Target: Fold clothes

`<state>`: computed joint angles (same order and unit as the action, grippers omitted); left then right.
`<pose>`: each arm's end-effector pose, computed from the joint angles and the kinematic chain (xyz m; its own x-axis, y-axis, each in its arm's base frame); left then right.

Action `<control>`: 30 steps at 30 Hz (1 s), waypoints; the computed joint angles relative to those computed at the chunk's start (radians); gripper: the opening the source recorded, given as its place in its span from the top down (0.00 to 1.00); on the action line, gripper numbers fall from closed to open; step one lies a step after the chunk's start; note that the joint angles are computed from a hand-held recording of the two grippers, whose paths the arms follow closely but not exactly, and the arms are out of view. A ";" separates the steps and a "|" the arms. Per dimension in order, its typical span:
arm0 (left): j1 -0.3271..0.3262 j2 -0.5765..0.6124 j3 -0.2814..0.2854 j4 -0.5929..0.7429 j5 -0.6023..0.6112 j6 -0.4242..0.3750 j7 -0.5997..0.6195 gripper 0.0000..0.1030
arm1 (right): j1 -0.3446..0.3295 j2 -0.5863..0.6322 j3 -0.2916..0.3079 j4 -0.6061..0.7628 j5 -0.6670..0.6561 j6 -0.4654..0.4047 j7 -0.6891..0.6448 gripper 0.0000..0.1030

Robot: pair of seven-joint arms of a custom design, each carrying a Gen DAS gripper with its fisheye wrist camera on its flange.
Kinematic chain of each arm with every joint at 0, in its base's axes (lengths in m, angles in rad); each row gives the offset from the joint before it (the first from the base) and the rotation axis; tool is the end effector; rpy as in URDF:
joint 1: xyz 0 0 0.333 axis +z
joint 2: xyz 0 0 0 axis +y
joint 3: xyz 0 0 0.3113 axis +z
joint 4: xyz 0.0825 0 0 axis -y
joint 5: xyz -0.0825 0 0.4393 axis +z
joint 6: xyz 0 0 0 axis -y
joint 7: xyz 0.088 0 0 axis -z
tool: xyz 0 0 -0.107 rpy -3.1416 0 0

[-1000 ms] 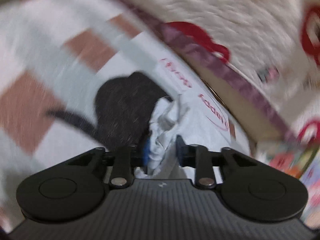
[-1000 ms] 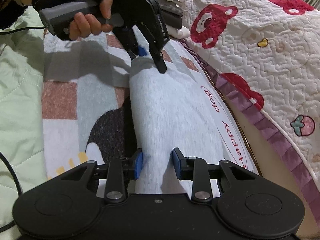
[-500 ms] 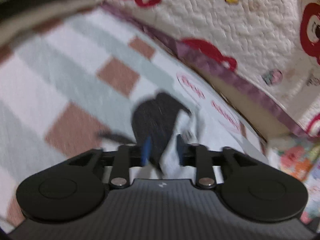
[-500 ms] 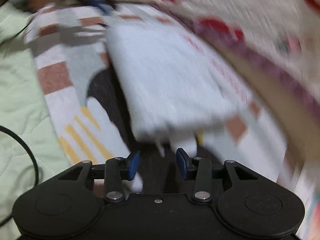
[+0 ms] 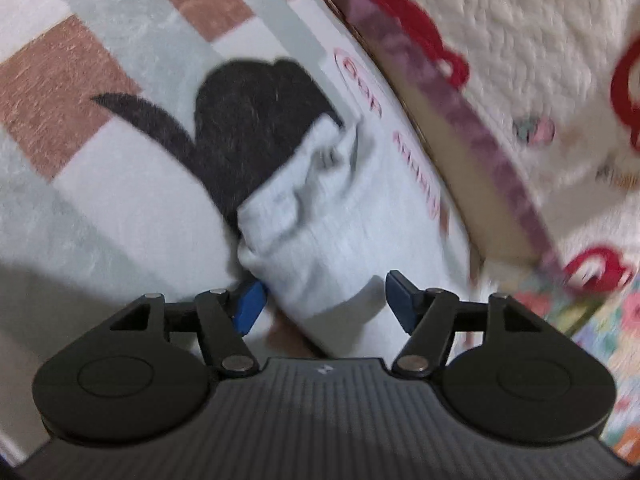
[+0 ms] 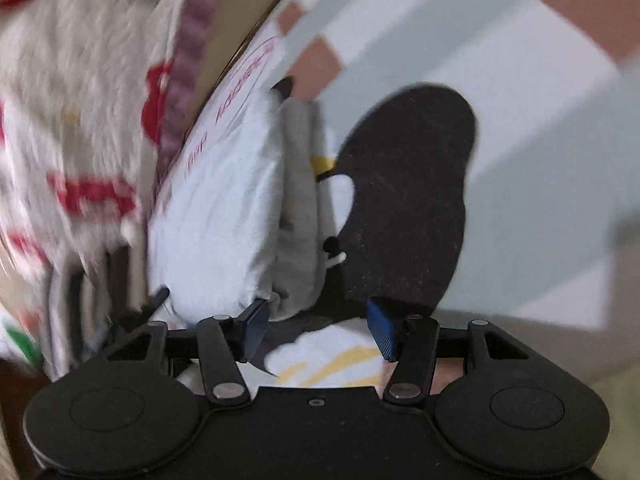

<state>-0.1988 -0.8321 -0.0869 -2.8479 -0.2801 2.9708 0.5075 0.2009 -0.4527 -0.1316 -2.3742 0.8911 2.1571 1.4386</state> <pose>0.3839 -0.0923 0.4967 0.4603 -0.4107 0.7870 -0.4078 -0.8853 -0.2235 0.4918 0.0623 0.5060 -0.0955 -0.6475 -0.7561 -0.9553 0.2731 -0.1132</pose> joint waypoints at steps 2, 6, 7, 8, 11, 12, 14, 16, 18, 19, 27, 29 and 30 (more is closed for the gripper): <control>0.036 0.009 -0.025 0.006 0.012 0.009 -0.018 0.39 | -0.001 -0.028 0.005 -0.032 0.021 0.033 0.019 0.41; 0.065 0.033 -0.023 0.048 0.085 -0.045 0.042 0.42 | 0.027 -0.055 -0.024 -0.065 0.105 0.034 0.034 0.40; 0.054 0.043 -0.002 0.073 0.111 -0.090 0.101 0.42 | 0.035 -0.053 -0.037 -0.065 0.139 0.014 0.031 0.40; 0.068 0.042 -0.014 0.088 0.133 -0.128 0.126 0.42 | 0.043 -0.055 -0.047 -0.076 0.189 0.000 0.038 0.40; 0.083 0.042 -0.024 0.103 0.152 -0.165 0.168 0.42 | 0.051 -0.058 -0.047 -0.098 0.292 -0.020 0.033 0.40; 0.082 0.043 -0.020 0.102 0.148 -0.163 0.178 0.42 | 0.049 -0.056 -0.033 -0.096 0.286 -0.008 0.013 0.40; 0.079 0.046 -0.010 0.094 0.129 -0.139 0.185 0.42 | 0.050 -0.049 -0.010 -0.092 0.282 0.032 -0.025 0.40; 0.075 0.056 0.001 0.091 0.113 -0.116 0.197 0.42 | 0.056 -0.033 0.006 -0.088 0.301 0.087 -0.035 0.40; 0.069 0.077 0.011 0.102 0.108 -0.102 0.225 0.42 | 0.064 -0.011 0.020 -0.085 0.331 0.140 -0.003 0.37; 0.070 0.085 0.011 0.107 0.106 -0.100 0.234 0.42 | 0.069 0.000 0.029 -0.084 0.346 0.167 0.021 0.37; 0.091 0.082 -0.025 0.160 0.124 -0.203 0.305 0.82 | 0.133 0.080 0.067 0.021 0.360 0.367 -0.239 0.70; 0.061 0.053 -0.018 0.152 0.087 -0.228 0.276 0.83 | 0.132 0.105 0.068 0.077 0.294 0.386 -0.379 0.72; 0.020 0.040 0.005 0.143 0.042 -0.231 0.266 0.83 | 0.126 0.116 0.072 0.100 0.253 0.403 -0.405 0.72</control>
